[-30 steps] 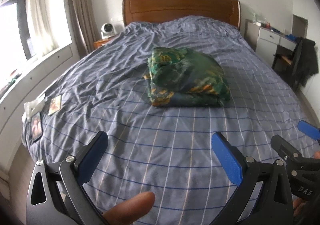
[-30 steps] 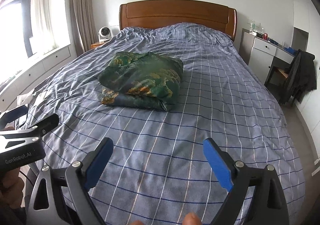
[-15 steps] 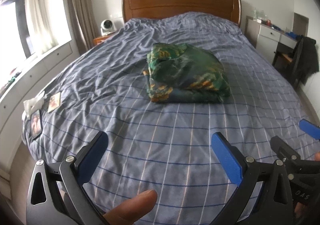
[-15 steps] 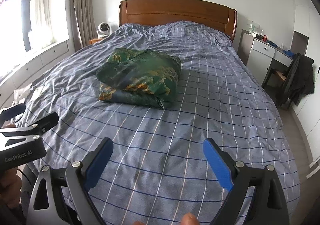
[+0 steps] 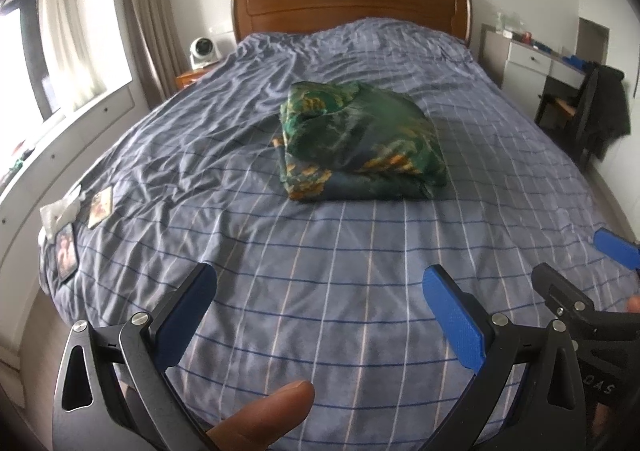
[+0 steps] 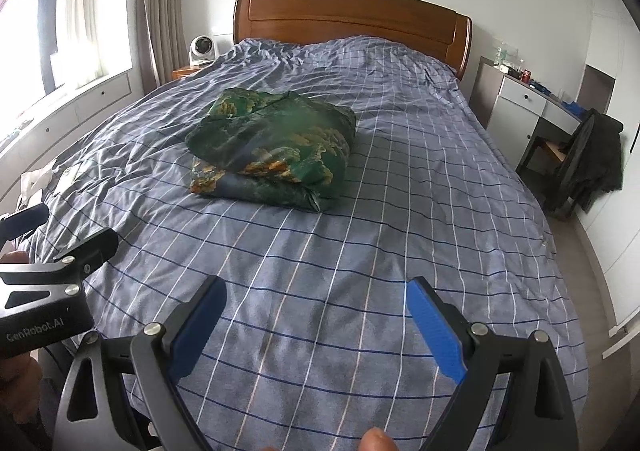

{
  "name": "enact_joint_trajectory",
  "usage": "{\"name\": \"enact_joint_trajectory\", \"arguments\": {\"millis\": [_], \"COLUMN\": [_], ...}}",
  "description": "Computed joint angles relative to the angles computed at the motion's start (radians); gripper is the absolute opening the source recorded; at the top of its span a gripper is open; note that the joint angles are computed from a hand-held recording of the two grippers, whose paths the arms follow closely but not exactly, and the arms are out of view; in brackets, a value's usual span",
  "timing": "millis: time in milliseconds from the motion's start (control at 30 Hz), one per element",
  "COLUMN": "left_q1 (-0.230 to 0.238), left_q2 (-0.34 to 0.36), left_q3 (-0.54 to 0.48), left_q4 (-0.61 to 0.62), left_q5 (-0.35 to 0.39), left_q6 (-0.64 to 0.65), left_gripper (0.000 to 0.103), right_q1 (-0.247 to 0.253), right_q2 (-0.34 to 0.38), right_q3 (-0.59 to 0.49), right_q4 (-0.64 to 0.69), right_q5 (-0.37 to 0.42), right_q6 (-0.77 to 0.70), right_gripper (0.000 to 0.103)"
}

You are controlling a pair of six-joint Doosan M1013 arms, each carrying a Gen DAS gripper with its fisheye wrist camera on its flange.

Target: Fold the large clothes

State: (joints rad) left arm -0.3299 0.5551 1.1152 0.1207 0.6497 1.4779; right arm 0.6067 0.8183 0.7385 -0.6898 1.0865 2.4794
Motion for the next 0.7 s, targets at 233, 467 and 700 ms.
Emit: {"name": "enact_joint_trajectory", "arguments": {"millis": [233, 467, 700], "left_q1": [-0.006, -0.007, -0.008], "left_q2": [0.004, 0.005, 0.000], "left_q3": [-0.007, -0.006, 0.003], "left_q4": [0.003, 0.007, -0.003], "left_q5": [0.011, 0.016, 0.015], "left_q6": [0.004, -0.003, 0.008], "left_gripper": [0.103, 0.103, 0.103], "right_q1": [0.005, 0.006, 0.008], "right_q2": [-0.004, -0.004, -0.002], "right_q3": [0.001, 0.000, -0.002], "right_q4": [-0.019, -0.033, -0.036], "right_q5": [0.008, 0.026, 0.033], "right_q6": [0.012, 0.027, 0.026], "right_gripper": [0.093, 0.093, 0.093]}}
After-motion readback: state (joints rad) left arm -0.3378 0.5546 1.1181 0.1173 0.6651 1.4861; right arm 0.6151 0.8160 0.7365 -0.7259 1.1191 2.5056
